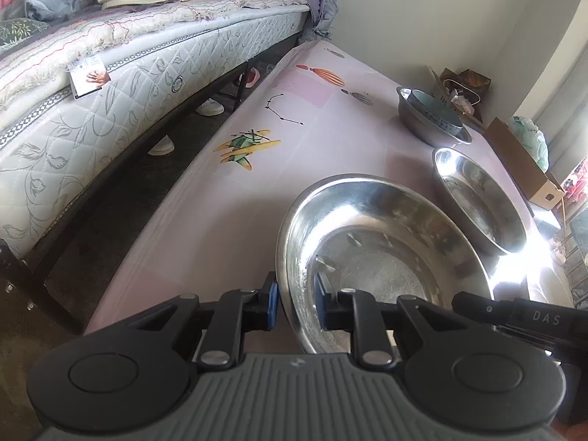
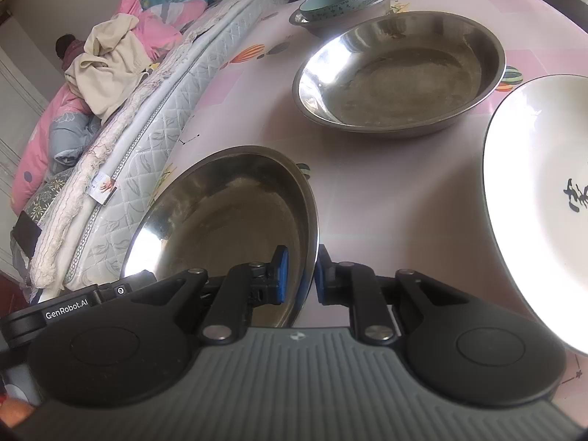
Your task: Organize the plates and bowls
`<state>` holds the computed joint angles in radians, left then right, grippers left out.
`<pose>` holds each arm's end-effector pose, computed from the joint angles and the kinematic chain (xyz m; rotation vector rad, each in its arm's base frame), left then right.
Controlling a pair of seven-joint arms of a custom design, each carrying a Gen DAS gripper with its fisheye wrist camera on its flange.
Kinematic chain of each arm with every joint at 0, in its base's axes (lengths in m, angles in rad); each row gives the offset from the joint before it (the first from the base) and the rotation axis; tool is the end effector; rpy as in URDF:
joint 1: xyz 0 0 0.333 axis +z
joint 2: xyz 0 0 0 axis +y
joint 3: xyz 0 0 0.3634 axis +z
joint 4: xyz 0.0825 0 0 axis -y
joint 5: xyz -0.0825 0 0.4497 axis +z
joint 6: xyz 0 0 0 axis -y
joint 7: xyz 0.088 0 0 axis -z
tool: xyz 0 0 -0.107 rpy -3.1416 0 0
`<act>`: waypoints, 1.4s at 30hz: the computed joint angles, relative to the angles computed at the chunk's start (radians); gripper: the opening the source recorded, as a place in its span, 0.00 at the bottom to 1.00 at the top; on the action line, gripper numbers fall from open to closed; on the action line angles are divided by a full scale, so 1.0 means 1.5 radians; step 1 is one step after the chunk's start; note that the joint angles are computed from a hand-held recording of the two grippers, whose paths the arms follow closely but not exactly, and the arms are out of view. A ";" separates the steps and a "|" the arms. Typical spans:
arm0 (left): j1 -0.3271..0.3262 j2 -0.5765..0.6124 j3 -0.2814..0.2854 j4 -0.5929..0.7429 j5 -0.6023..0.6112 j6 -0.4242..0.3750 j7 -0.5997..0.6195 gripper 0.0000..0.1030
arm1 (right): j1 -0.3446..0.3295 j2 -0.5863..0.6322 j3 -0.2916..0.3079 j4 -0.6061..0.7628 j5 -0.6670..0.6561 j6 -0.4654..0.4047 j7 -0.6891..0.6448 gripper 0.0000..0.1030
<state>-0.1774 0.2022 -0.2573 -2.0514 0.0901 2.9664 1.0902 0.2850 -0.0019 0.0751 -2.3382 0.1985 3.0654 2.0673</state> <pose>0.6273 -0.2885 0.4337 -1.9287 1.9533 -0.9789 0.5662 0.1964 0.4221 -1.4099 1.9702 -0.2191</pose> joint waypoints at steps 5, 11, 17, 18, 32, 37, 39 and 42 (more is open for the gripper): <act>0.029 -0.015 -0.037 -0.014 -0.077 -0.008 0.062 0.20 | 0.000 -0.010 0.002 -0.009 -0.007 -0.003 0.006 0.15; 0.043 -0.032 -0.067 -0.031 -0.190 -0.012 0.162 0.20 | -0.009 -0.029 0.007 -0.025 -0.026 -0.013 0.022 0.16; 0.016 -0.042 -0.042 -0.041 -0.200 -0.005 0.178 0.20 | -0.021 -0.050 0.017 -0.046 -0.040 -0.008 0.031 0.15; 0.009 -0.043 -0.034 -0.043 -0.186 -0.001 0.165 0.20 | -0.028 -0.052 0.022 -0.049 -0.055 -0.006 0.044 0.15; -0.024 0.008 0.029 0.028 0.019 -0.035 0.007 0.21 | -0.102 -0.021 0.050 -0.015 -0.388 0.008 0.308 0.15; -0.028 0.024 0.029 0.054 0.060 -0.052 -0.017 0.12 | -0.079 -0.009 0.019 0.002 -0.482 -0.001 0.385 0.13; -0.041 0.024 0.040 0.060 0.089 -0.068 -0.046 0.11 | -0.070 -0.007 0.008 0.004 -0.501 -0.002 0.401 0.12; -0.031 0.016 0.025 0.060 0.075 -0.095 -0.043 0.11 | -0.062 -0.011 0.000 0.001 -0.503 0.002 0.405 0.11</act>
